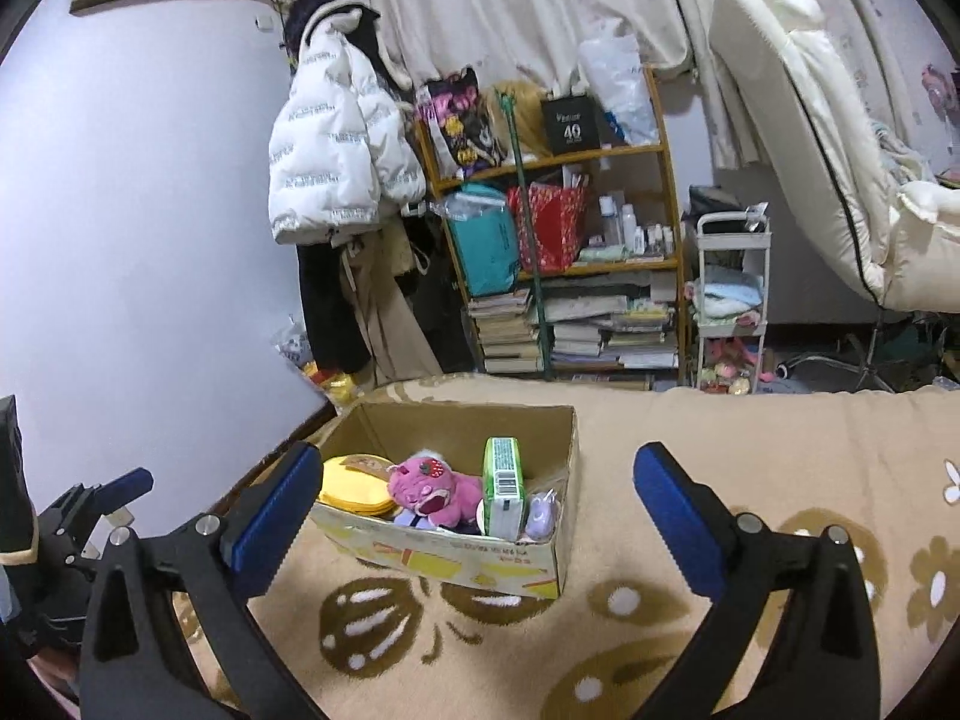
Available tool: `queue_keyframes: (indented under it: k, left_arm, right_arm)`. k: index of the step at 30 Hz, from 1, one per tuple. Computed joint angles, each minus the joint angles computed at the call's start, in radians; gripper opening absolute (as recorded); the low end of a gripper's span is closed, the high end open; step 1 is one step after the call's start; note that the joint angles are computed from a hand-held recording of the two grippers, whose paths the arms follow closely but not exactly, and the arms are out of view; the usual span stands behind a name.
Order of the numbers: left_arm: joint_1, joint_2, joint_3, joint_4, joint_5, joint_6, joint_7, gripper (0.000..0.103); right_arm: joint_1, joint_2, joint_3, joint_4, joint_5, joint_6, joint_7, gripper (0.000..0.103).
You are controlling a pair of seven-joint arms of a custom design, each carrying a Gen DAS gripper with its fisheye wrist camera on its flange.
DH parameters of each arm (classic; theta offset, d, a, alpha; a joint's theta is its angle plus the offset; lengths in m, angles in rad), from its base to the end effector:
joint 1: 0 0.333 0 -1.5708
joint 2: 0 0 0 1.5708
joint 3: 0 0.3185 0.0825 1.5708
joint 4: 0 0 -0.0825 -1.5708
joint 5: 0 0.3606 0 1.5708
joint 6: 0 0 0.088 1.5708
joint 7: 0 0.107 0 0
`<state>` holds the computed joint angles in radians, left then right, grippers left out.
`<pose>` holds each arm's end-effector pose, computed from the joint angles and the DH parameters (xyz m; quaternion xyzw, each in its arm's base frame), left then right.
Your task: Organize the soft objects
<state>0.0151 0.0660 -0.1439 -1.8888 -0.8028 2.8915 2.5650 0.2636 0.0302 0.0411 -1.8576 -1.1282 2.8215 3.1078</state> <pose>0.6008 -0.0327 0.5776 -0.4708 0.7338 -0.3882 0.2988 0.5493 0.2196 0.5949 -0.4990 0.6805 -0.3233 0.4282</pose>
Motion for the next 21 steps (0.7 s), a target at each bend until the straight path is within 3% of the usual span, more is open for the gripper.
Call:
queue_keyframes:
  k: [3,10,18,21]
  left_arm:
    - [0.001,-0.045,0.001,-0.046,-0.070,0.010,0.068,0.101]
    - [-0.034,-0.106,0.033,-0.106,-0.198,0.045,0.190,0.101]
    - [-0.045,-0.111,0.059,-0.130,-0.258,0.031,0.234,0.101]
    - [-0.049,-0.102,0.058,-0.124,-0.337,0.055,0.304,0.101]
  right_arm:
    - [0.009,-0.042,0.012,-0.028,-0.080,-0.030,0.082,0.103]
    - [0.006,-0.103,0.059,-0.066,-0.156,-0.090,0.120,0.103]
    - [-0.005,-0.143,0.086,-0.127,-0.193,-0.097,0.172,0.103]
    - [-0.007,-0.148,0.095,-0.140,-0.220,-0.120,0.180,0.103]
